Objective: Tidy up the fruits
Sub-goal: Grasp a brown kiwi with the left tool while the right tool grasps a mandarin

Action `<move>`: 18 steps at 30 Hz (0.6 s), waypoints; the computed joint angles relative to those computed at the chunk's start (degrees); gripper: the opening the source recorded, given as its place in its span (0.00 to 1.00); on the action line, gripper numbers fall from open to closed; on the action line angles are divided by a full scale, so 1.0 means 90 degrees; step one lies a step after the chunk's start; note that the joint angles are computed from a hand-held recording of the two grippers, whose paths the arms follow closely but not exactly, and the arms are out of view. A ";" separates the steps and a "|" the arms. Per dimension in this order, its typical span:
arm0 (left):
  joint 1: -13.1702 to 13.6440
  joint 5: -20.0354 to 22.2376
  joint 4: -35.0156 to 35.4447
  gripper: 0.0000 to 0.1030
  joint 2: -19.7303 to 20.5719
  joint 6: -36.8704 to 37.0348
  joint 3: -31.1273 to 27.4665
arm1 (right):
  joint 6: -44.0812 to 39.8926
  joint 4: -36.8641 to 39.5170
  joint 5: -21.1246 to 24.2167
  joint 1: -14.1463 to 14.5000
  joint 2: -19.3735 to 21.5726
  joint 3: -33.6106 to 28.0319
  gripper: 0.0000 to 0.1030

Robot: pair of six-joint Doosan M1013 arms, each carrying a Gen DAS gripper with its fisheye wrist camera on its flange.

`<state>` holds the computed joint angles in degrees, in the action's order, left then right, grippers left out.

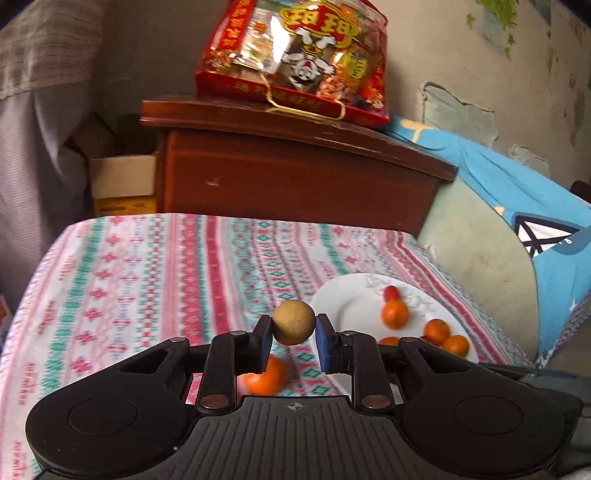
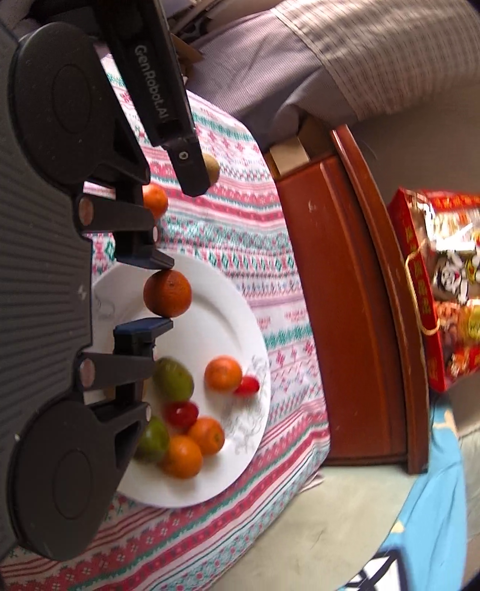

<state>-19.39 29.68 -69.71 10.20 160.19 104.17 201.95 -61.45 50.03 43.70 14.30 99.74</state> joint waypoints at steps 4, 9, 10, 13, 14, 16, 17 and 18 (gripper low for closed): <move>-0.0080 0.0214 0.0169 0.22 0.0114 -0.0098 -0.0127 | -0.0061 0.0106 0.0048 0.0003 0.0002 0.0018 0.28; -0.0187 0.0349 0.0565 0.22 0.0246 -0.0465 -0.0259 | -0.0092 0.0222 0.0077 -0.0020 0.0015 0.0026 0.28; -0.0195 0.0405 0.0612 0.22 0.0271 -0.0528 -0.0285 | -0.0093 0.0239 0.0116 -0.0018 0.0021 0.0022 0.28; -0.0216 0.0546 0.0675 0.22 0.0315 -0.0607 -0.0339 | 0.0013 0.0182 0.0249 -0.0003 0.0019 0.0024 0.30; -0.0237 0.0534 0.0704 0.22 0.0317 -0.0593 -0.0351 | 0.0052 0.0156 0.0307 0.0005 0.0016 0.0022 0.30; -0.0257 0.0553 0.0698 0.23 0.0315 -0.0528 -0.0378 | 0.0107 0.0102 0.0389 0.0014 0.0005 0.0024 0.30; -0.0256 0.0585 0.0697 0.24 0.0309 -0.0543 -0.0392 | 0.0147 0.0068 0.0405 0.0016 -0.0006 0.0034 0.30; -0.0252 0.0639 0.0718 0.25 0.0307 -0.0594 -0.0419 | 0.0183 0.0042 0.0420 0.0018 -0.0016 0.0041 0.30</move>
